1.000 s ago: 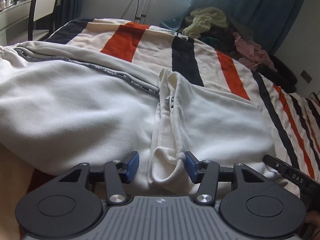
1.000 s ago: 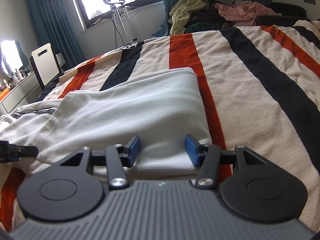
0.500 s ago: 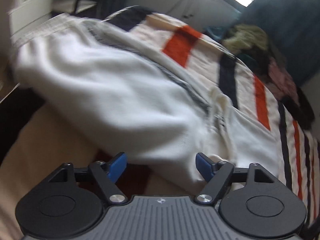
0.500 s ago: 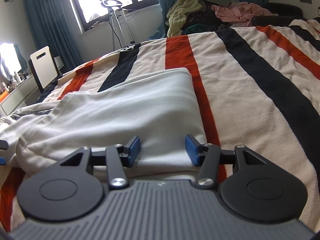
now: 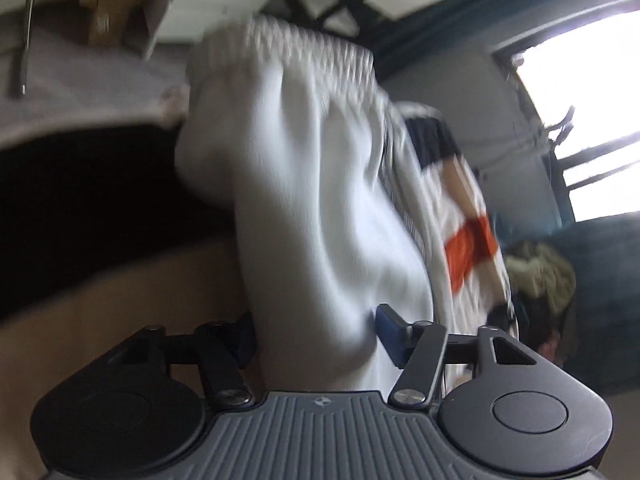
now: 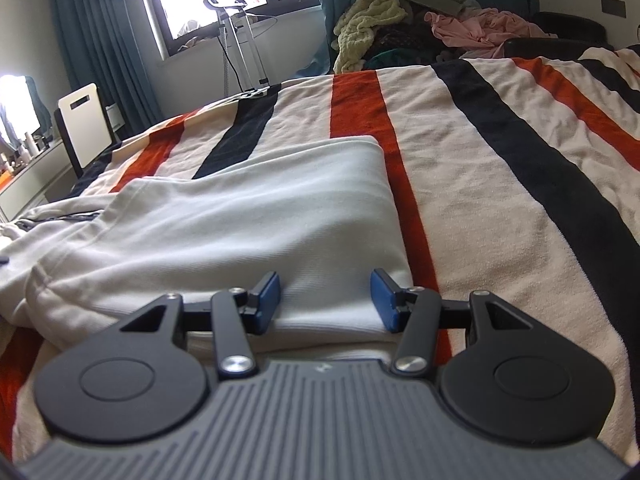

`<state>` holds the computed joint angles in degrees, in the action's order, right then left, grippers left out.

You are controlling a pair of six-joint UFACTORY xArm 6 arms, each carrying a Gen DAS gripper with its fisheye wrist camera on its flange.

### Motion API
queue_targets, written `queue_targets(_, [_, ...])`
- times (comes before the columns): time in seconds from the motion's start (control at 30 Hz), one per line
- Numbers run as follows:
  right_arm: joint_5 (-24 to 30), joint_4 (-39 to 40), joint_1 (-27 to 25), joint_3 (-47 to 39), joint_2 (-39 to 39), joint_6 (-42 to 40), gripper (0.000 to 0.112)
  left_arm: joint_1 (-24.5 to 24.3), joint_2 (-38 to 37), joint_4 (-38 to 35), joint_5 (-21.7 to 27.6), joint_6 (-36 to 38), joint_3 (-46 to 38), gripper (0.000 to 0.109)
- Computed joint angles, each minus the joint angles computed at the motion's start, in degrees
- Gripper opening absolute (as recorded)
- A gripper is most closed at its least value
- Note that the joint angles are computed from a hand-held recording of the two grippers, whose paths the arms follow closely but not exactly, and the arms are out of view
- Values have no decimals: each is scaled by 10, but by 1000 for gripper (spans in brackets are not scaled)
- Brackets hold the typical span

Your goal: Fold clothes

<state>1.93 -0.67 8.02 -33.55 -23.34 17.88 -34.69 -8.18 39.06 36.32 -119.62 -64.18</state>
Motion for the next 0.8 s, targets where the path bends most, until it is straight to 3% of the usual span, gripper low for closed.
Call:
queue_targets(0.1, [0, -23, -3, -1, 1, 20, 52, 17, -14, 76, -28, -74, 22, 50])
queue_targets(0.3, [-2, -106, -13, -4, 3, 84, 52, 63, -4, 64, -109, -93, 52, 50])
queue_targets(0.4, [-5, -198, -23, -5, -2, 158, 53, 69, 5, 89, -103, -84, 43, 37])
queue_targets(0.47, [-4, -222, -25, -7, -1, 175, 54, 58, 13, 110, -71, -57, 22, 25])
queue_targets(0.57, [0, -210, -22, -9, 5, 161, 54, 32, 37, 130, -2, 5, -28, 18])
queue_targets(0.7, [-1, -204, -21, -9, 8, 155, 54, -14, 66, 188, 97, 56, -93, 15])
queue_targets(0.8, [-6, -156, -17, -5, 6, 121, 54, -50, 91, 227, 162, 90, -146, 14])
